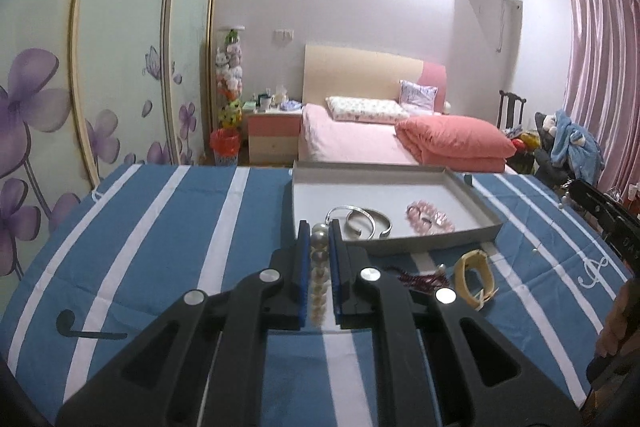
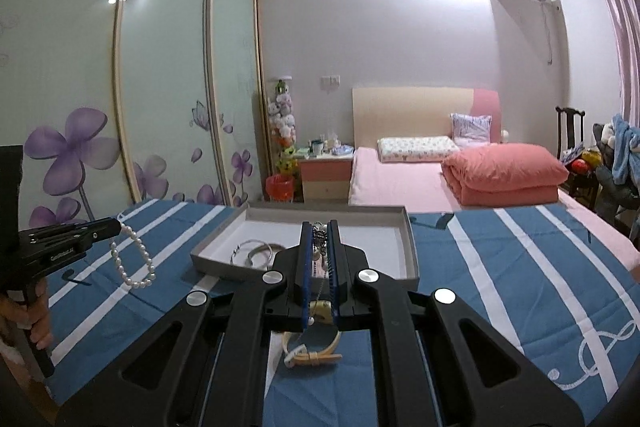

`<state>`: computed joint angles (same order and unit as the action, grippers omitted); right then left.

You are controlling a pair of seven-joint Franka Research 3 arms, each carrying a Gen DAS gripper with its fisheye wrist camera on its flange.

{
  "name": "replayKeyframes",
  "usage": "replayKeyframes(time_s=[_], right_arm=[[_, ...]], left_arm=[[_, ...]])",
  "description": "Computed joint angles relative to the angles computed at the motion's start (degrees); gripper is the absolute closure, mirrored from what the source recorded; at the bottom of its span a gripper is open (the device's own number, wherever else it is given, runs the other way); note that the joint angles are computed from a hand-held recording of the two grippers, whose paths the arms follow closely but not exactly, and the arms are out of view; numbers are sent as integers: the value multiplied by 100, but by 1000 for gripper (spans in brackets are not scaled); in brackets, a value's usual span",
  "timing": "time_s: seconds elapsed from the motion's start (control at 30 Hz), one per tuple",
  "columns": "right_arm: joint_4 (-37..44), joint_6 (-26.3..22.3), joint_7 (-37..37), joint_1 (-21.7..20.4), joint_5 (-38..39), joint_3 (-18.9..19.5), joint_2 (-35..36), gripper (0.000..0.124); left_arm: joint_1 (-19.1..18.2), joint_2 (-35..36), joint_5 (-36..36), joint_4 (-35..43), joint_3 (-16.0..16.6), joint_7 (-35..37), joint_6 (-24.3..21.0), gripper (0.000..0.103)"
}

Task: Organize jewelry
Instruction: 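Lift the pearl bracelet with the left tool while the right tool lifts the silver earring, then lower both pieces into the gray tray and open both tools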

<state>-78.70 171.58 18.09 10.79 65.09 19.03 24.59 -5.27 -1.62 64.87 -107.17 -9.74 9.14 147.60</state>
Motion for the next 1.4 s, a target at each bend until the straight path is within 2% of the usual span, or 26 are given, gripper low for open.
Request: replayKeyframes(time_s=[0.3, 0.5, 0.73, 0.93, 1.4], right_arm=[[289, 367, -1338, -133, 1027, 443, 163, 116], [555, 489, -2029, 2, 1700, 396, 291, 116], [737, 444, -1999, 167, 1739, 206, 408, 116], [984, 384, -1538, 254, 1272, 143, 619, 116], [1390, 504, -624, 152, 104, 440, 1058, 116]], left_arm=[[-187, 145, 716, 264, -91, -475, -509, 93], [-357, 275, 1035, 442, -106, -599, -950, 93], [-488, 468, 1128, 677, -39, -578, -1151, 93], [-577, 732, 1075, 962, 61, -472, -1185, 93], [-757, 1251, 895, 1547, 334, -171, -1168, 93]])
